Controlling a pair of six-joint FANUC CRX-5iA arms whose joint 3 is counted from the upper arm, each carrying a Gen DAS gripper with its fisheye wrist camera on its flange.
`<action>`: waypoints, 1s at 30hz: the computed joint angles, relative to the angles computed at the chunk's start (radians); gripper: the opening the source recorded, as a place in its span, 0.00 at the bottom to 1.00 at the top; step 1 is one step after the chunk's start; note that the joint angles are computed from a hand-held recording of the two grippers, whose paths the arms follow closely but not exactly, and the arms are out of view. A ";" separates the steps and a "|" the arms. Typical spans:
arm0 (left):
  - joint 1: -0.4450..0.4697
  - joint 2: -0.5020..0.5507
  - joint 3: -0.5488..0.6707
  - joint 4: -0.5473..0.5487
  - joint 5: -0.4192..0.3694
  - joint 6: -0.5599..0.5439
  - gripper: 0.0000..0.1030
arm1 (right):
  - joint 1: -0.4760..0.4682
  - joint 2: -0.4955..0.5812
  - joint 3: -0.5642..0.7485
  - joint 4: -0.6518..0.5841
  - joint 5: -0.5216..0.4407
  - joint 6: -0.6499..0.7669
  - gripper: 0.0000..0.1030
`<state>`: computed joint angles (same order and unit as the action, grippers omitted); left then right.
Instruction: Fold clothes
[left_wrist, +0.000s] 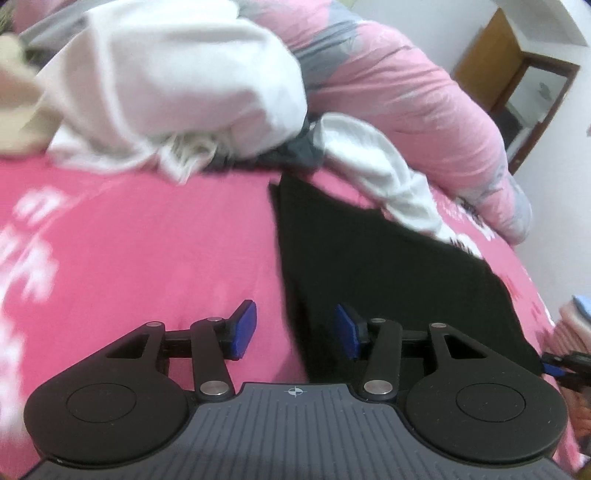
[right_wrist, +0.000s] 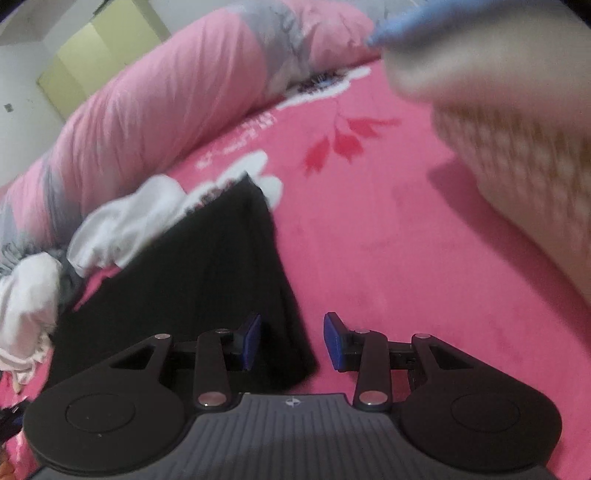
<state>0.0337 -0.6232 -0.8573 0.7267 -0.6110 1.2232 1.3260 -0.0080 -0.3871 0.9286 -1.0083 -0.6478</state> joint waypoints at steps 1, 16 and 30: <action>0.009 -0.025 -0.009 -0.009 -0.032 0.018 0.46 | 0.006 0.001 -0.016 0.019 0.002 -0.017 0.29; 0.028 -0.214 -0.158 0.132 -0.137 0.146 0.47 | 0.056 -0.139 -0.245 0.236 0.119 -0.623 0.40; -0.310 -0.048 -0.195 0.199 0.449 0.359 0.36 | 0.003 -0.072 -0.164 0.165 0.145 -0.593 0.31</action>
<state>-0.2767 -0.6716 -1.0521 0.9259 -0.1624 1.5818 1.3287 -0.0802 -0.5514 1.0935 -0.8629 -1.2404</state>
